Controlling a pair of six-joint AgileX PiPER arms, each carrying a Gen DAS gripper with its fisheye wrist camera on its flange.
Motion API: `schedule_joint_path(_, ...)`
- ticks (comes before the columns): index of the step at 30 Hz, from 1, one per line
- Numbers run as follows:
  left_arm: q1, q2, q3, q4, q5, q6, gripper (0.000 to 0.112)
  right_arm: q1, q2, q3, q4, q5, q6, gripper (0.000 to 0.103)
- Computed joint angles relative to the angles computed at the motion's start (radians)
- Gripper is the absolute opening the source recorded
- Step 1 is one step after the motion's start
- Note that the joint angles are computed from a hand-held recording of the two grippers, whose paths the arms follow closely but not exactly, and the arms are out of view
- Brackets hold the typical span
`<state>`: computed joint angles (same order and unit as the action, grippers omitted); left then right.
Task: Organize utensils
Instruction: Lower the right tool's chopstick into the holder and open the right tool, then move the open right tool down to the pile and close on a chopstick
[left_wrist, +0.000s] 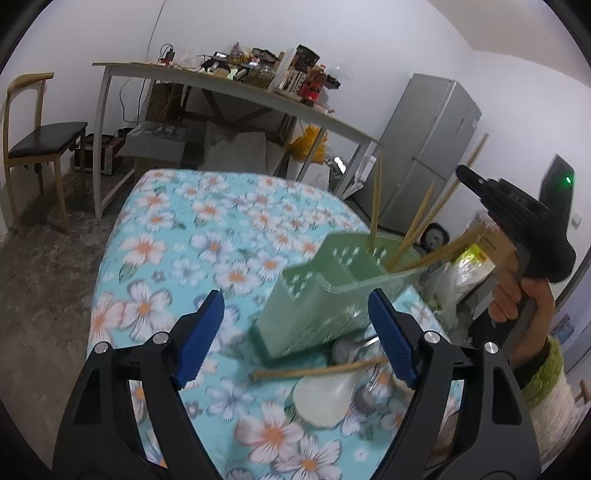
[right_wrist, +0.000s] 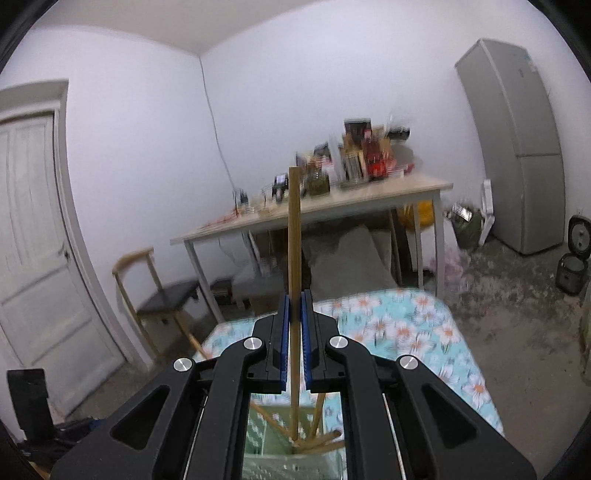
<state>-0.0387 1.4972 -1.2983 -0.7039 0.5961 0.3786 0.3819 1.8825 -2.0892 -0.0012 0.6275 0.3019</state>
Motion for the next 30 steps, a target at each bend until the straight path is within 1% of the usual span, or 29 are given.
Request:
schedule_joint_path(1,0.001,-0.006,0.021,-0.01,0.002,0.015,0.079,-0.003,-0.003,0.005,0.014,0.014,-0.005,0.008)
schedule_joint_path(2,0.003,-0.011,0.034,-0.018,0.005,0.024,0.081,-0.008,-0.006,0.005,0.027,0.022,-0.01,0.012)
schedule_joint_path(3,0.005,-0.016,0.052,-0.032,0.009,0.039,0.083,-0.015,-0.027,0.035,0.038,0.009,-0.007,0.018)
schedule_joint_path(4,0.008,-0.018,0.064,-0.046,0.019,0.054,0.083,-0.022,-0.046,0.062,0.046,-0.008,-0.005,0.036)
schedule_joint_path(5,0.01,-0.023,0.078,-0.057,0.025,0.069,0.084,-0.028,-0.077,0.105,0.052,-0.039,-0.001,0.046)
schedule_joint_path(6,0.008,-0.02,0.08,-0.057,0.031,0.07,0.084,-0.033,-0.107,0.142,0.056,-0.063,0.001,0.046)
schedule_joint_path(9,0.001,-0.026,0.102,-0.061,0.047,0.087,0.089,-0.052,-0.176,0.223,0.064,-0.097,0.009,0.049)
schedule_joint_path(11,-0.011,-0.035,0.116,-0.052,0.056,0.082,0.091,-0.076,-0.235,0.296,0.1,-0.127,0.008,0.051)
schedule_joint_path(13,-0.02,-0.044,0.132,-0.068,0.08,0.089,0.093,-0.102,-0.302,0.388,0.139,-0.161,0.005,0.051)
schedule_joint_path(15,-0.031,-0.053,0.148,-0.077,0.106,0.088,0.093,-0.117,-0.357,0.467,0.146,-0.179,0.017,0.051)
schedule_joint_path(18,-0.052,-0.06,0.167,-0.084,0.138,0.057,0.095,-0.126,-0.41,0.559,0.119,-0.164,0.055,0.051)
schedule_joint_path(21,-0.062,-0.071,0.195,-0.118,0.172,0.057,0.095,-0.142,-0.438,0.636,0.165,-0.141,0.034,0.051)
schedule_joint_path(23,-0.073,-0.078,0.204,-0.115,0.18,0.058,0.095,-0.159,-0.457,0.707,0.263,-0.135,-0.02,0.051)
schedule_joint_path(24,-0.082,-0.086,0.209,-0.103,0.178,0.048,0.095,-0.173,-0.461,0.742,0.361,-0.132,-0.088,0.051)
schedule_joint_path(25,-0.087,-0.09,0.21,-0.094,0.178,0.043,0.095,-0.177,-0.458,0.761,0.426,-0.13,-0.132,0.051)
schedule_joint_path(30,-0.101,-0.098,0.213,-0.09,0.169,0.041,0.095,-0.172,-0.397,0.837,0.784,-0.104,-0.399,0.051)
